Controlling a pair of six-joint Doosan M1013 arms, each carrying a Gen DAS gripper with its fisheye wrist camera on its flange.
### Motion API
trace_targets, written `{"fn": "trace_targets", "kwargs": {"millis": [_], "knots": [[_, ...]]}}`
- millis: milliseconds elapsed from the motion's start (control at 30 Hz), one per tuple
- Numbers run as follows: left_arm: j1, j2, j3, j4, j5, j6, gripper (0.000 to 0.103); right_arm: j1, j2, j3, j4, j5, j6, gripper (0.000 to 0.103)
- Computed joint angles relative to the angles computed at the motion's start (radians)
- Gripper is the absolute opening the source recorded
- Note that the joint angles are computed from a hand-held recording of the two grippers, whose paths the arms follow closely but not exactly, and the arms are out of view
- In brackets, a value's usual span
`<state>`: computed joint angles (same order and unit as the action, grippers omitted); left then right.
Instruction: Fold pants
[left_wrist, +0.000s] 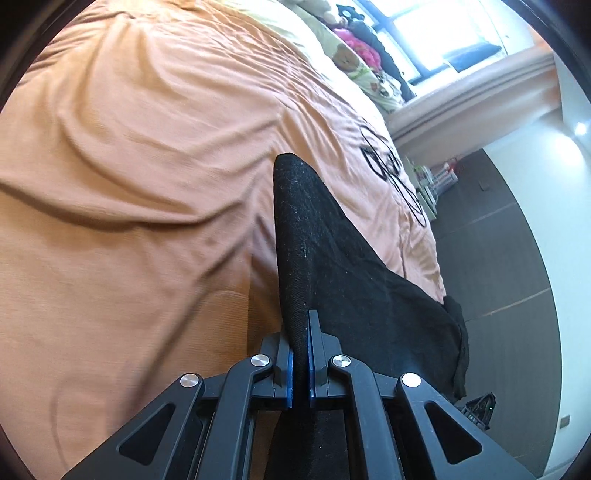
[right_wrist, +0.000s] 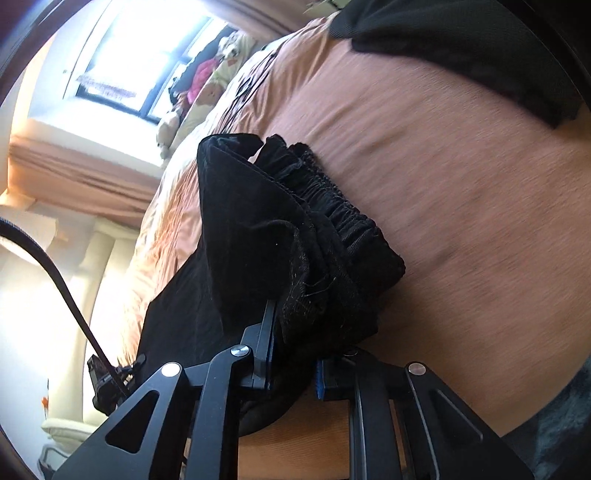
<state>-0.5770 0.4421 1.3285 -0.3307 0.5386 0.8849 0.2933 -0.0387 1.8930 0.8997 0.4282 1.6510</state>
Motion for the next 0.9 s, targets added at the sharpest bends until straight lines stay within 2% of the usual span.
{"fn": "trace_targets", "kwargs": {"millis": [100, 267, 400, 600, 767, 900], "knots": [[0.012, -0.033, 0.045, 0.046, -0.012, -0.043, 0.005, 0.014, 0.021, -0.022, 0.036, 0.019, -0.048, 0.013], [0.036, -0.086, 0.119, 0.107, -0.035, -0.114, 0.005, 0.045, 0.067, -0.075, -0.001, 0.055, -0.049, 0.013], [0.05, -0.121, 0.17, 0.154, -0.053, -0.171, 0.005, 0.041, 0.104, -0.11, 0.041, 0.102, -0.111, 0.013], [0.069, -0.124, 0.199, 0.103, -0.044, -0.154, 0.005, 0.027, 0.128, -0.148, -0.029, 0.138, -0.113, 0.013], [0.071, -0.116, 0.186, 0.11, -0.028, -0.136, 0.005, 0.0, 0.138, -0.174, -0.079, 0.187, -0.093, 0.02], [0.075, -0.114, 0.188, 0.095, -0.028, -0.116, 0.006, -0.029, 0.123, -0.161, -0.106, 0.215, -0.103, 0.037]]}}
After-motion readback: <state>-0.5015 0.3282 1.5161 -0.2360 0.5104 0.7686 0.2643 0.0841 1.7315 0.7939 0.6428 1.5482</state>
